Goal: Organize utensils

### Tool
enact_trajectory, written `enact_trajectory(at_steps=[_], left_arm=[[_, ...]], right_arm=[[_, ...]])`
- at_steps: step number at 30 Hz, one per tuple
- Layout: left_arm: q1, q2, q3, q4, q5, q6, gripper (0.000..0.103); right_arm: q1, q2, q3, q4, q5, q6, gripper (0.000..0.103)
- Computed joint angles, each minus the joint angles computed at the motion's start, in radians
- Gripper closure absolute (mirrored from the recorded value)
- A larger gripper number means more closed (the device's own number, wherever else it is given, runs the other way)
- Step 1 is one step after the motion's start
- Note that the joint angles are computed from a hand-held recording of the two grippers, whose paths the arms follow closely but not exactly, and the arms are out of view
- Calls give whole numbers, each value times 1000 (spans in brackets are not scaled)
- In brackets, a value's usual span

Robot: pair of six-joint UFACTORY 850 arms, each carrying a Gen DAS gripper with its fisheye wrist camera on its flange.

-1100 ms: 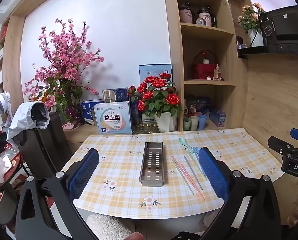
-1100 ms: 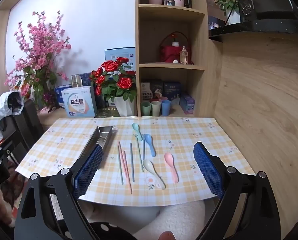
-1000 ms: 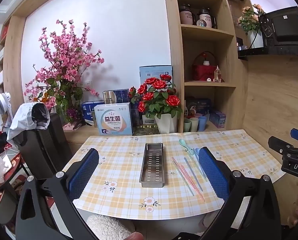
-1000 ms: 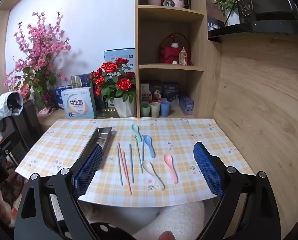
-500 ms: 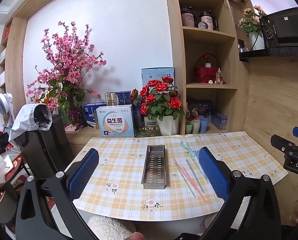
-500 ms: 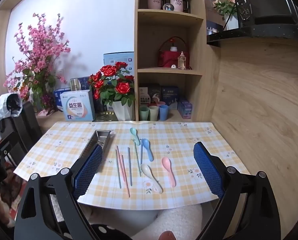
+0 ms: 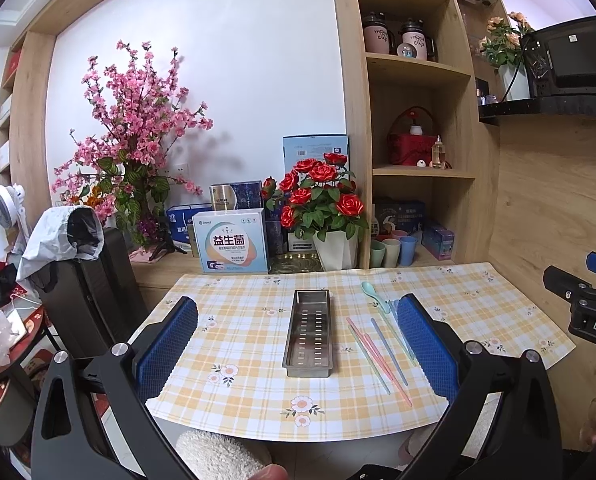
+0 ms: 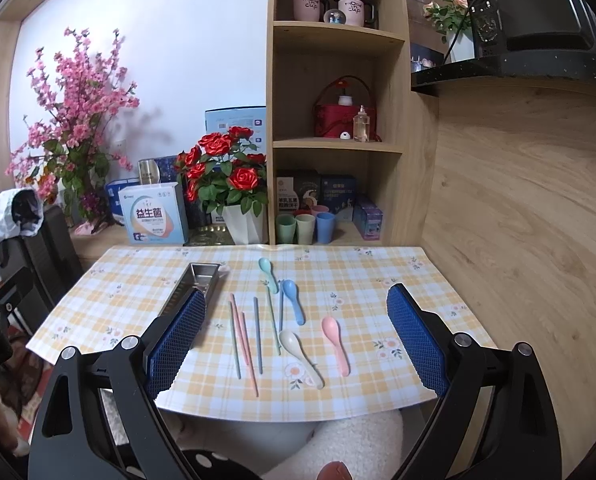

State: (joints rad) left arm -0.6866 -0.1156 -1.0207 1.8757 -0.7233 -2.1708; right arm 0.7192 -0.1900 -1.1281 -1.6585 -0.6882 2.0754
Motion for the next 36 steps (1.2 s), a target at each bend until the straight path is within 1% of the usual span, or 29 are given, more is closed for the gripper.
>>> enact_trajectory(at_steps=[3, 36], left_arm=[[-3, 4, 7, 7, -11, -13, 6], [-3, -1, 13, 18, -10, -28, 6]], right_arm=[[-2, -1, -1, -3, 2, 2, 14], [3, -1, 16, -21, -8, 31, 14]])
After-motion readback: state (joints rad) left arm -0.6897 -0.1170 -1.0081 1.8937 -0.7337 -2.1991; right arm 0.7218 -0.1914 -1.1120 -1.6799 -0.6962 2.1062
